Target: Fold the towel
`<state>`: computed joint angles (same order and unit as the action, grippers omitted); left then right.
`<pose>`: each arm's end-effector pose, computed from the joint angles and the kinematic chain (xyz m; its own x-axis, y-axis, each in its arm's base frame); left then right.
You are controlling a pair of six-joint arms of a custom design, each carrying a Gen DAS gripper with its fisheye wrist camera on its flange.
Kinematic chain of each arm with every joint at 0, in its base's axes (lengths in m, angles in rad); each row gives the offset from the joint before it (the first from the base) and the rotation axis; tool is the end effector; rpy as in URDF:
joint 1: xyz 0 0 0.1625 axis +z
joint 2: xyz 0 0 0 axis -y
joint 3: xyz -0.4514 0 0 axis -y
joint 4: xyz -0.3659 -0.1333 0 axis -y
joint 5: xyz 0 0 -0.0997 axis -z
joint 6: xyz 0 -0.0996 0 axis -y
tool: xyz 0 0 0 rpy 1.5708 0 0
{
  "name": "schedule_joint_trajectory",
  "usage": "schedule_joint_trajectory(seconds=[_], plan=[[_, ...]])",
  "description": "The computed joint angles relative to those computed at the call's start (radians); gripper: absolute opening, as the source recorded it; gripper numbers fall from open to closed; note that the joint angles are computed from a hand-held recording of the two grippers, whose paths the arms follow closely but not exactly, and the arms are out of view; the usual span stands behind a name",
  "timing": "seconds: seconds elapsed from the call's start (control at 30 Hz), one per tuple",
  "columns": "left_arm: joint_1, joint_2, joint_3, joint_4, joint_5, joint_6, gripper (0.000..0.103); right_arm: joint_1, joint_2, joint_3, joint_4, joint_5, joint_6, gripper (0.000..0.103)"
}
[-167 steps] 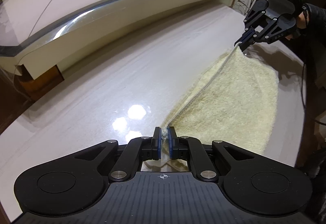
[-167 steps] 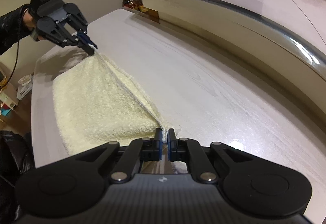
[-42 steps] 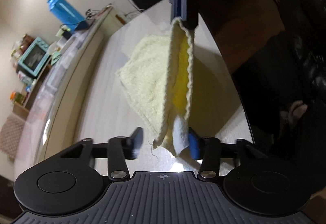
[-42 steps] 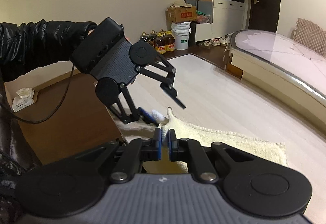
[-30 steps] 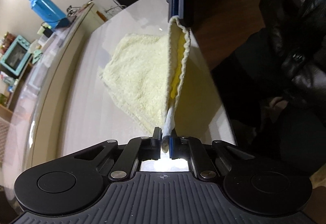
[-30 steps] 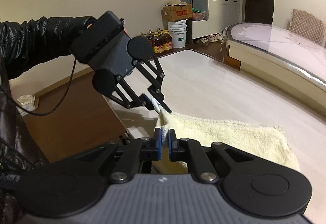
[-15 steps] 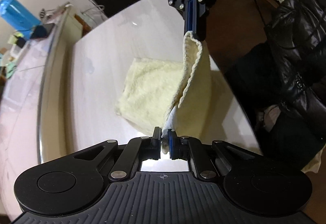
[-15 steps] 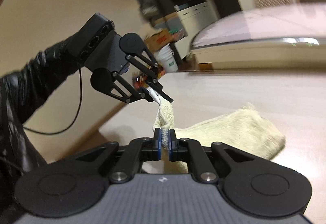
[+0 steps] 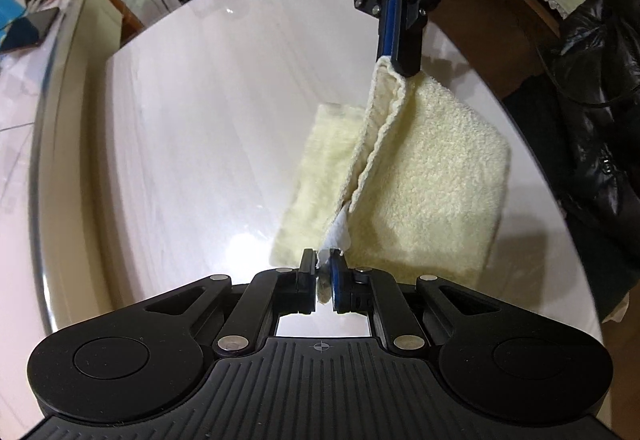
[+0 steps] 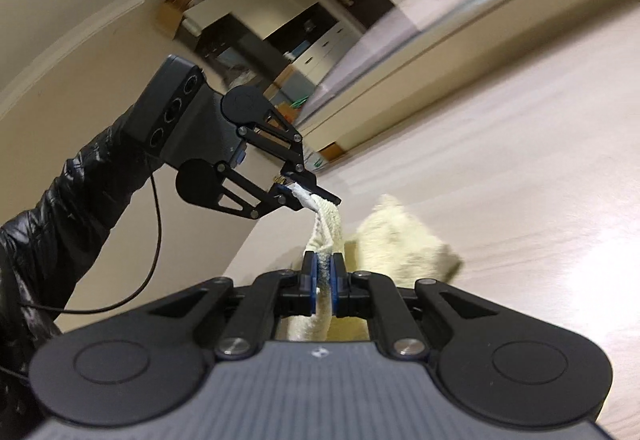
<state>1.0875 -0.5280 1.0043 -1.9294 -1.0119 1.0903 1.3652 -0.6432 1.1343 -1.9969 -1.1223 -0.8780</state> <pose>-0.2089 -0.7986 0.1266 0.0756 0.9874 -0.1393 0.8534 0.0082 0.5212 0.0140 -0.7972 0.1646 -0.7165 -0.6166 -0.3263 -0.5442 0.7867 -0.2915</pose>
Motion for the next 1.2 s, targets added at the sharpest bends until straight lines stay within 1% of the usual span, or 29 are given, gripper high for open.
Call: schedule_joint_trajectory(seconds=[0.23,0.37,0.47,0.53,0.57,0.63,0.7,0.77,0.8,0.87,0.9,1.0,1.07,1.2], plan=[[0.017,0.055,-0.092,0.049,0.008,-0.015,0.008,-0.008,0.035,-0.047,0.005,0.006,0.068,0.007],[0.024,0.073,-0.120,0.075,0.023,-0.034,0.009,-0.007,0.060,-0.081,0.014,-0.027,0.106,0.007],[0.027,0.066,-0.114,0.073,0.020,-0.051,0.012,-0.007,0.069,-0.083,-0.011,-0.047,0.122,0.008],[0.028,0.062,-0.110,0.062,0.021,-0.057,0.018,-0.006,0.061,-0.070,-0.026,-0.052,0.120,0.013],[0.030,0.060,-0.109,0.059,0.021,-0.067,0.019,-0.003,0.051,-0.048,-0.057,-0.060,0.118,0.014],[0.031,0.058,-0.103,0.038,0.019,-0.075,0.023,-0.002,0.025,-0.006,-0.111,-0.064,0.118,0.022],[0.030,0.045,-0.070,-0.007,0.025,-0.076,0.025,0.009,-0.003,0.051,-0.211,-0.076,0.105,0.024],[0.029,0.027,-0.035,-0.045,0.034,-0.085,0.025,0.014,-0.012,0.077,-0.271,-0.078,0.094,0.024],[0.029,0.012,-0.006,-0.077,0.042,-0.090,0.025,0.020,-0.029,0.111,-0.316,-0.081,0.063,0.024],[0.029,-0.019,0.050,-0.145,0.056,-0.101,0.025,0.025,-0.051,0.149,-0.326,-0.071,0.009,0.024],[0.029,-0.034,0.077,-0.184,0.064,-0.113,0.025,0.030,-0.063,0.166,-0.304,-0.068,-0.025,0.024],[0.027,-0.076,0.155,-0.308,0.080,-0.150,0.029,0.044,-0.069,0.186,-0.272,-0.099,-0.073,0.024],[0.024,-0.103,0.200,-0.360,0.081,-0.172,0.032,0.048,-0.060,0.180,-0.260,-0.115,-0.062,0.024],[0.007,-0.186,0.354,-0.502,0.082,-0.215,0.039,0.030,-0.028,0.138,-0.240,-0.107,0.049,0.022]])
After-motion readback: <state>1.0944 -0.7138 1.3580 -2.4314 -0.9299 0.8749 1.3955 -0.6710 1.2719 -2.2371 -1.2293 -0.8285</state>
